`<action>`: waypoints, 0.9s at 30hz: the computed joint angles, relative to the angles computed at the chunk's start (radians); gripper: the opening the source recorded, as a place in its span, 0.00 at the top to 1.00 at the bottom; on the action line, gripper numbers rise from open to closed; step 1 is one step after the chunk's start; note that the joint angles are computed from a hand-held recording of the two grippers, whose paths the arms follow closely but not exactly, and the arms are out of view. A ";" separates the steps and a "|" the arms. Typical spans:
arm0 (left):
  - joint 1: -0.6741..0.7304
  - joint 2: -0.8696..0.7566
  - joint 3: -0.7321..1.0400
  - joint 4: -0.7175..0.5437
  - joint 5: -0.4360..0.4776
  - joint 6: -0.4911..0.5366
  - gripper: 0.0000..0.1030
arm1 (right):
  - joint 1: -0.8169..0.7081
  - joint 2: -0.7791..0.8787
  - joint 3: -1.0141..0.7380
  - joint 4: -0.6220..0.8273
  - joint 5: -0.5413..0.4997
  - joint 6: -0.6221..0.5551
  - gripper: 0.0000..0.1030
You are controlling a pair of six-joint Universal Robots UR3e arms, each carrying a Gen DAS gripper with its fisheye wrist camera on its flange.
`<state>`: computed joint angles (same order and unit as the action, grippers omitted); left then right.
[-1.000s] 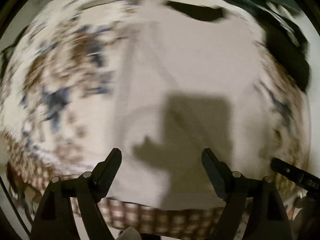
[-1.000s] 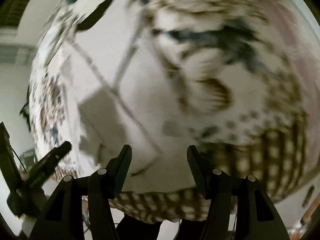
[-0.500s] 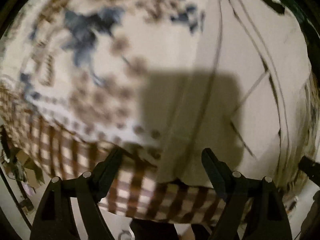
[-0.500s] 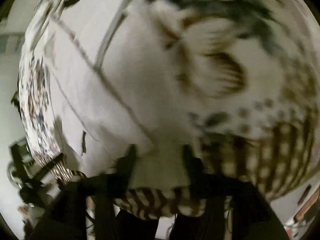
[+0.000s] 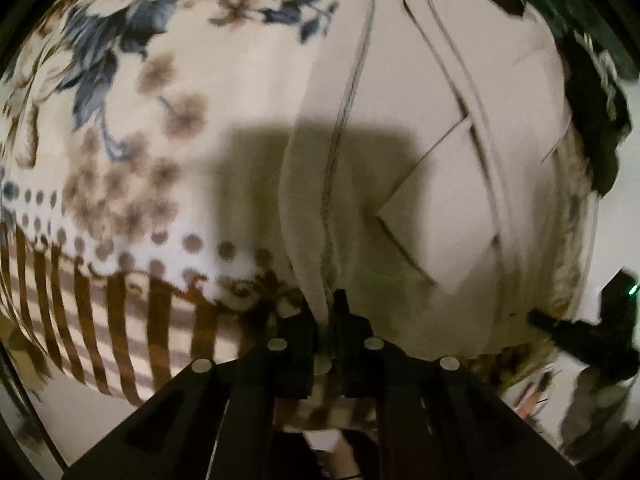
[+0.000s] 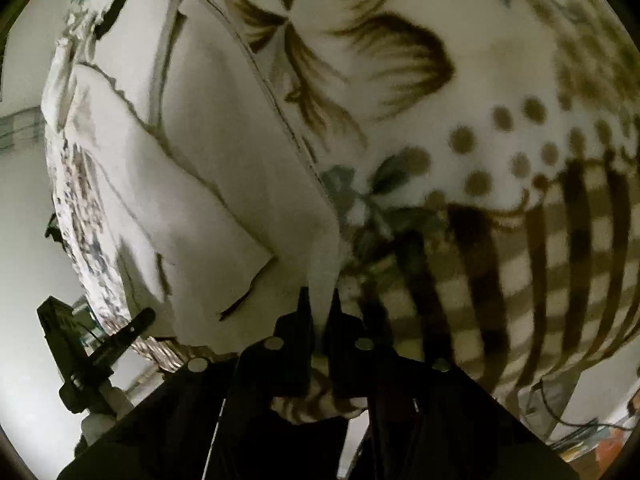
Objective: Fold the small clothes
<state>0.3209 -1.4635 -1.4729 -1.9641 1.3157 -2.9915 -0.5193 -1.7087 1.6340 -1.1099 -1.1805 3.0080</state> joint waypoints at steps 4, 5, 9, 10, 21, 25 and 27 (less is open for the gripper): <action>0.123 -0.045 0.132 -0.131 -0.079 0.021 0.95 | -0.063 -0.022 -0.094 0.110 0.053 -0.016 0.95; 0.138 -0.078 0.185 -0.150 -0.106 0.019 0.95 | -0.038 -0.013 -0.115 0.101 0.075 0.012 0.95; 0.118 -0.279 0.412 -0.134 -0.184 -0.050 0.95 | -0.028 0.095 -0.287 0.092 0.116 0.026 0.95; 0.109 -0.327 0.445 -0.100 -0.194 -0.064 0.95 | -0.012 0.140 -0.334 0.059 0.121 0.040 0.95; 0.139 -0.582 0.605 0.113 -0.396 -0.212 0.33 | 0.012 0.448 -0.623 -0.165 0.158 0.094 0.41; 0.166 -0.511 0.540 0.123 -0.332 -0.162 0.33 | 0.034 0.373 -0.536 -0.235 0.074 0.088 0.39; 0.097 -0.560 0.579 0.164 -0.275 -0.182 0.33 | 0.053 0.377 -0.520 -0.238 0.048 0.099 0.39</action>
